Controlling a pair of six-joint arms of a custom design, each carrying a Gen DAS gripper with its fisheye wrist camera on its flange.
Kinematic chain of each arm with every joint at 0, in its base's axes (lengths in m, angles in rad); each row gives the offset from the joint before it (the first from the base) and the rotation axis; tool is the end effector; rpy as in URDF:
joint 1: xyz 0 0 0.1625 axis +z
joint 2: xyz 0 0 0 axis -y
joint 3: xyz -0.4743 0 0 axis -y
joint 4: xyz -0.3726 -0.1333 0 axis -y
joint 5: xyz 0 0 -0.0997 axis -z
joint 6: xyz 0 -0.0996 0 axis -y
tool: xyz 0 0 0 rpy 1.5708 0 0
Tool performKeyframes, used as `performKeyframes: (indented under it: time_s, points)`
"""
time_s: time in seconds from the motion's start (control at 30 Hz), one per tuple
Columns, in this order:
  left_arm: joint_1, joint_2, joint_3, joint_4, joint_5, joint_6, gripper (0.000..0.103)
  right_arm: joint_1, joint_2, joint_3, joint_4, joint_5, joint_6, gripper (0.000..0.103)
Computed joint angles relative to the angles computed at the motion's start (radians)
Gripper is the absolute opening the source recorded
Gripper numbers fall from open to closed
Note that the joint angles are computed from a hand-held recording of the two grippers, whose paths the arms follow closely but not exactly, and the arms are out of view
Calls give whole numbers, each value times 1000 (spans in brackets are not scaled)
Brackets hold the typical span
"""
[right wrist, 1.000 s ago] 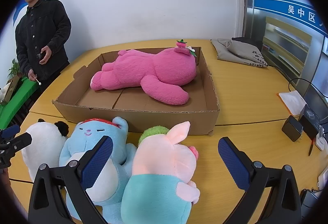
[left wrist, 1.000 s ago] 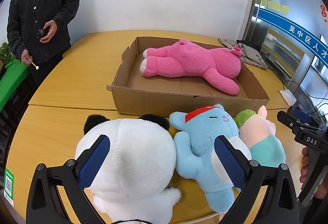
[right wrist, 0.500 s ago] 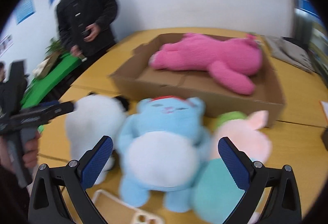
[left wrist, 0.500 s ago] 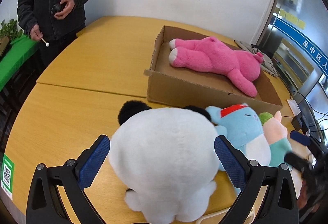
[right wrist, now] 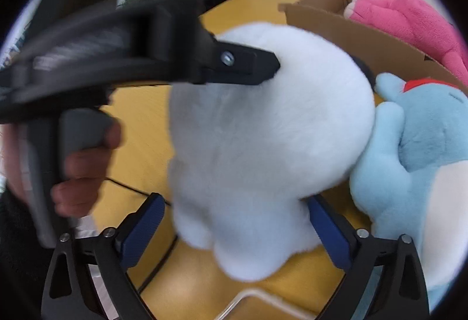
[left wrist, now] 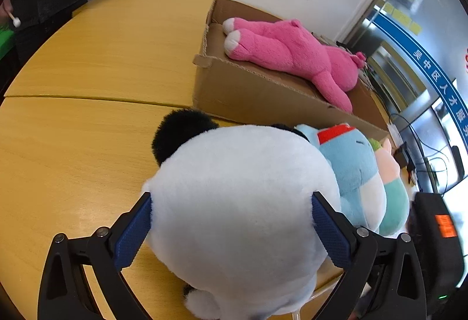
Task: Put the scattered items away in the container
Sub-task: 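Close both tools on the head of the white panda plush, then carry the panda plush with both tools and lower it into the box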
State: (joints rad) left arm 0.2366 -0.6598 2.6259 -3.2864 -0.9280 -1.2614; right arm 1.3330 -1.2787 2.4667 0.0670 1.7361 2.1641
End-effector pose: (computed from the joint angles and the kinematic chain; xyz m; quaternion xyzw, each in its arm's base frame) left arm -0.2543 -0.2598 0.0074 0.0737 0.9393 -0.2699 0.1986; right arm 0.0638 -0.2331 0.1467 0.3437 -0.9223 0.0821 0.1564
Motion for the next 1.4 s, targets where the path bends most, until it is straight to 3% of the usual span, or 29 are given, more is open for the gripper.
performKeyframes:
  time_s: [0.1,0.33,0.53,0.6,0.7,0.87,1.03,1.27,1.33,1.4]
  points:
    - [0,15,19,-68,-12,18,95,-40,30,-9,14,-33,14,85]
    - [-25,13,38,-135,-29,28,74,-48,-61,50,-7,-58,-60,60]
    - [-119,-116,-6,87,40,17,72,-104,-240,84,119,-172,-165,56]
    - [-139,-175,-40,174,87,42,72,-82,-321,69,190,-219,-163,56]
    - [-125,-244,-128,260,161,182,72,-9,-414,-7,307,-275,-119,56]
    - [21,-197,-320,193,191,549,73,119,-427,-199,399,-278,-3,56]
    - [201,-112,-503,120,135,817,75,143,-315,-368,432,-235,91,56]
    - [411,-14,-605,118,48,868,77,81,-108,-490,451,-166,161,58]
    - [466,10,-622,130,38,830,78,56,-56,-504,469,-159,200,62]
    - [504,21,-615,83,-16,843,82,47,-22,-517,500,-138,250,68]
